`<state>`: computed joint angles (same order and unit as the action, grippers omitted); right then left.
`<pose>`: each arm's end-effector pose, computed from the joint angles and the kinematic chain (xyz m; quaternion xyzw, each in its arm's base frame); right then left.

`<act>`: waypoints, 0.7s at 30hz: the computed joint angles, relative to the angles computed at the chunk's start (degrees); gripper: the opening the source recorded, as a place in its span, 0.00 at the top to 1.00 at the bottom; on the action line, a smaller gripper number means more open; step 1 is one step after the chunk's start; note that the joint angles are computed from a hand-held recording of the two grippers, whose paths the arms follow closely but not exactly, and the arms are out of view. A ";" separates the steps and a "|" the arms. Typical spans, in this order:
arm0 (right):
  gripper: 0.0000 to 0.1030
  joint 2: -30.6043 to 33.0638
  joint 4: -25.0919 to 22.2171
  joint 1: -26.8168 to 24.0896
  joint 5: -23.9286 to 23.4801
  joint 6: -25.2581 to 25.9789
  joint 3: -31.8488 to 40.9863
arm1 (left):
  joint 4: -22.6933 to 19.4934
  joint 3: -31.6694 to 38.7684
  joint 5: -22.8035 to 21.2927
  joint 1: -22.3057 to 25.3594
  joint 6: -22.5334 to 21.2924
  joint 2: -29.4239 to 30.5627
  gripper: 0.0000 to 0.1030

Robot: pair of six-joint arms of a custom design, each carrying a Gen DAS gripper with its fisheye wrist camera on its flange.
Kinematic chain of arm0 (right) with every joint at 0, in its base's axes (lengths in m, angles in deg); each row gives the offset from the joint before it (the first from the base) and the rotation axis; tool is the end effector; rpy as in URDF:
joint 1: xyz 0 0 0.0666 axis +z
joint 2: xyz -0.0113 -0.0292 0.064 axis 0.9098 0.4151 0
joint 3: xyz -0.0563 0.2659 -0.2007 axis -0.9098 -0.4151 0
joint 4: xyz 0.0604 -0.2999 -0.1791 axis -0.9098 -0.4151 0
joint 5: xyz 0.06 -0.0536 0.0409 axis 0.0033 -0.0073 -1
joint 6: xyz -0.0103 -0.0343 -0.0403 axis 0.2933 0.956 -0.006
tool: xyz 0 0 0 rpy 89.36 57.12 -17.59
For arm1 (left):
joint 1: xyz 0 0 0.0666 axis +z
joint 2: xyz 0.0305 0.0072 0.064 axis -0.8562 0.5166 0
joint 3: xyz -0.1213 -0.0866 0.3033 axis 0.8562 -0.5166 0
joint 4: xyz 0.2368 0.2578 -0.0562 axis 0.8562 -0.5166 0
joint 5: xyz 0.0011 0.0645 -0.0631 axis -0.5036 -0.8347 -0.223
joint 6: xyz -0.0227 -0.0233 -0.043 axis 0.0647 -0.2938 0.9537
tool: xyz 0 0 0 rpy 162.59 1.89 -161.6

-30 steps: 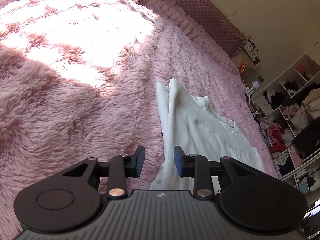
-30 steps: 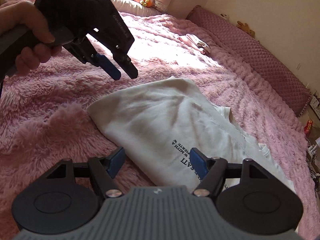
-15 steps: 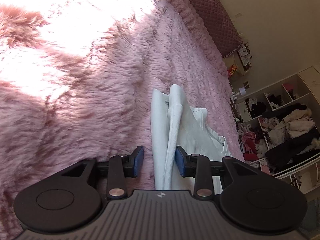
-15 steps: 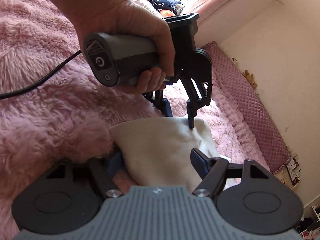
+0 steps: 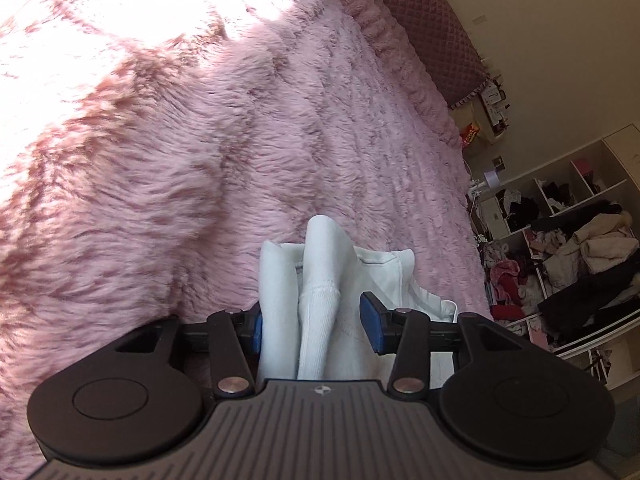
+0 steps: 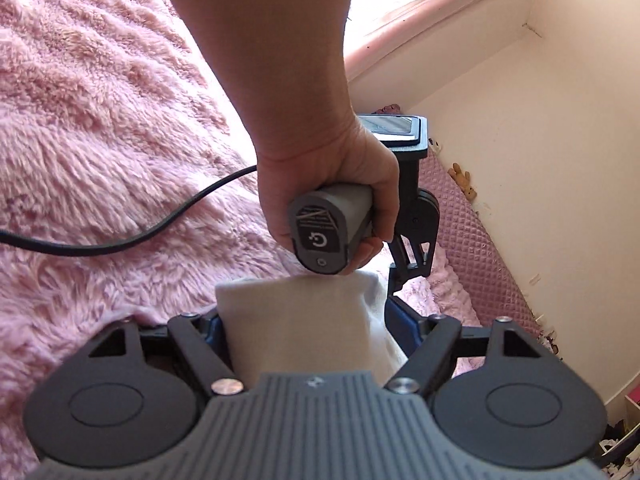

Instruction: Fold small clothes

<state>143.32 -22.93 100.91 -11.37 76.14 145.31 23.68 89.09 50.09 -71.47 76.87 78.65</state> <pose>0.4317 0.2846 0.2445 -0.3899 0.7065 -0.2525 0.5339 0.6924 -0.1775 0.2617 -0.0431 0.8754 -0.4267 0.2230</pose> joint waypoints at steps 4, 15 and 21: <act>0.92 -0.70 -0.60 1.17 -0.05 1.61 -1.07 | -5.71 4.16 -3.12 -0.46 -6.36 1.22 0.74; 0.94 -6.84 -5.83 -0.53 -0.63 -8.02 -0.89 | -0.38 1.03 -5.52 -2.52 -4.31 -3.84 0.83; 0.94 -13.68 -7.40 -2.77 2.28 -13.06 -3.86 | -9.65 16.29 -7.98 -6.09 -5.30 1.48 0.83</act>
